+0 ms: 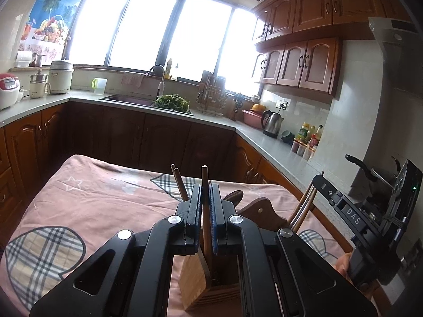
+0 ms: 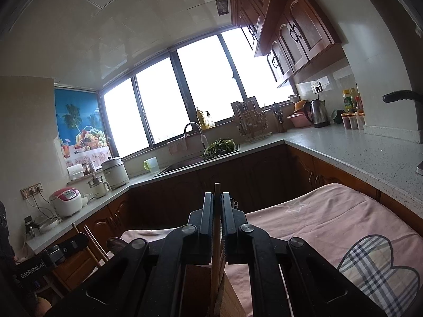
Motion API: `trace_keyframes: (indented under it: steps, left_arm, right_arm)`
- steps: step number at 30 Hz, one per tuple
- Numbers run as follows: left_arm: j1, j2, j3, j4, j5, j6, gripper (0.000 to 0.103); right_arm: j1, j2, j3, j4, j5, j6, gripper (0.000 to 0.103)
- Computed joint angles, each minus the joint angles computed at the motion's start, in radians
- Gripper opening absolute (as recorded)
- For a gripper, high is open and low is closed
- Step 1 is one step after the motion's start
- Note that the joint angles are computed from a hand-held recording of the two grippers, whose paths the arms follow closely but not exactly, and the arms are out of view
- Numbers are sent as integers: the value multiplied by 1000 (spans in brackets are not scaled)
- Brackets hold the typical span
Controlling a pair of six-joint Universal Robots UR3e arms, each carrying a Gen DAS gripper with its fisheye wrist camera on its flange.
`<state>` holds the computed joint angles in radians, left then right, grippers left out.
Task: Organize utensils
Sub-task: 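Lift both chopsticks upright and carry them over the wooden holder, then open the left tool while the right tool opens, dropping both chopsticks into the holder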
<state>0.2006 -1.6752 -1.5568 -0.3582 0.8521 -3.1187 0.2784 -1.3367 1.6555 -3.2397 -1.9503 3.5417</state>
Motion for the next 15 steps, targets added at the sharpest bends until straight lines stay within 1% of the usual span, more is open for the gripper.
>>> trace_keyframes:
  steps: [8,11,15]
  left_arm:
    - [-18,-46,139,-182,31,16,6]
    - [-22,-49,156,-210,38,17,5]
    - [-31,-53,162,-213,51,16,6]
  right_arm:
    - [-10,-24,-7,66,24,6,5]
    - [-13,-30,-11,85,34,7,5]
    - [-15,-36,-8,95,41,5,5]
